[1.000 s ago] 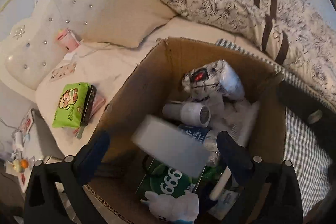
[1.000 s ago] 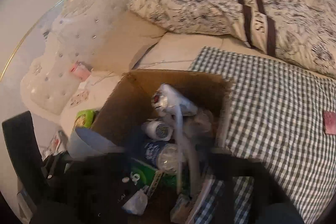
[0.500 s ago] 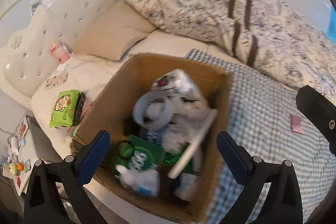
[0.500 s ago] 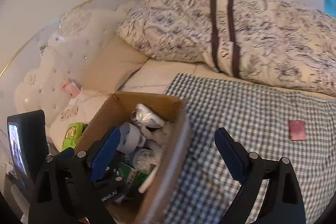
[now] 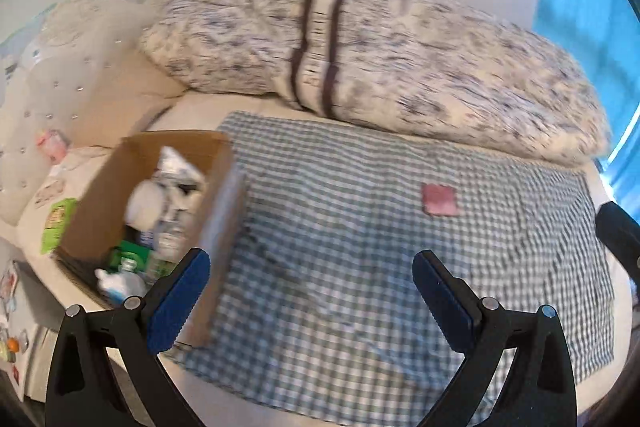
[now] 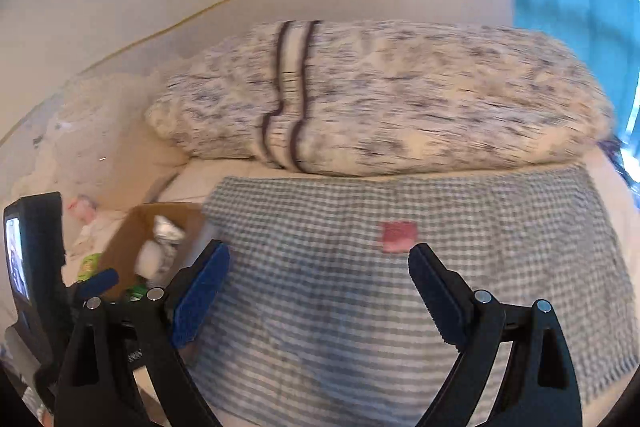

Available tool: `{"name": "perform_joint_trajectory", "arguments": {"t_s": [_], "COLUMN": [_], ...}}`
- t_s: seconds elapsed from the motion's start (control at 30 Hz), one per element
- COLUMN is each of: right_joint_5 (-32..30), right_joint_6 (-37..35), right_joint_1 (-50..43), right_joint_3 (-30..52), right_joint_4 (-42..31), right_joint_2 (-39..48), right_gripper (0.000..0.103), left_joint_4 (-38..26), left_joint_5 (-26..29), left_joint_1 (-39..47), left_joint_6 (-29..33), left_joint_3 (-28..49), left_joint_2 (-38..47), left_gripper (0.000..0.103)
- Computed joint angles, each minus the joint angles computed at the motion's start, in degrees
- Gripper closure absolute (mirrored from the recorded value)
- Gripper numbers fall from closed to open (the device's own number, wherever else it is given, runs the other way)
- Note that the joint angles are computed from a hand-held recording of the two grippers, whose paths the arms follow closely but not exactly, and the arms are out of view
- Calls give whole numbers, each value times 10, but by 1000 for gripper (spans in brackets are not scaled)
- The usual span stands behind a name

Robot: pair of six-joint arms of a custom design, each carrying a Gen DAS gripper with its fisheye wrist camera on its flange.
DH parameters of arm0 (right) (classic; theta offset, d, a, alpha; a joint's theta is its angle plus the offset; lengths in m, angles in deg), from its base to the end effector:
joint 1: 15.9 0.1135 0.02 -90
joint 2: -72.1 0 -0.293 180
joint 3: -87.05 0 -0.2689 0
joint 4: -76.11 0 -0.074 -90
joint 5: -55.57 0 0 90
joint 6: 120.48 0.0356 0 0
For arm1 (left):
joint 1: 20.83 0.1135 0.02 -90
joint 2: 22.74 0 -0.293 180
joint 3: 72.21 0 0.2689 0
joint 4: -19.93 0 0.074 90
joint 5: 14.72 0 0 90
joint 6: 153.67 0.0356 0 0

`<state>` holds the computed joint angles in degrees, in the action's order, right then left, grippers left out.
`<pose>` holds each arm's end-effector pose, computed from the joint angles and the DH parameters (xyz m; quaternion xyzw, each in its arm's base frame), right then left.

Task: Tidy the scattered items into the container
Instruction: 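Move the left gripper back over the pink rose card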

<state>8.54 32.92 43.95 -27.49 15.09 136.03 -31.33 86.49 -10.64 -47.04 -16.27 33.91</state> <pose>0.1269 0.1701 0.2977 0.1241 0.8943 0.0475 0.4273 0.1931 0.0277 0.2691 0.0846 0.9376 -0.0146 0.3368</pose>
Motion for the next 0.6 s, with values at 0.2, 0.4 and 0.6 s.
{"name": "perform_joint_trajectory", "arguments": {"t_s": [0.2,0.4,0.6], "right_joint_5": [9,-118,-308], "right_joint_6": [91,-55,-247], "right_joint_1": [-23,-225,-489], "right_joint_3": [-107,-225,-327], "right_joint_4": [-123,-46,110], "right_joint_2": [-162,-309,-307], "right_gripper": [12,12,12], "left_joint_4": [22,113,211], "left_joint_5": [-88,-142,-165], "left_joint_1": [-169,-280,-331], "left_joint_6": [-104,-182,-216], "left_joint_3": [-36,-41,19], "left_joint_2": [19,130,322], "left_gripper": [0,0,0]}}
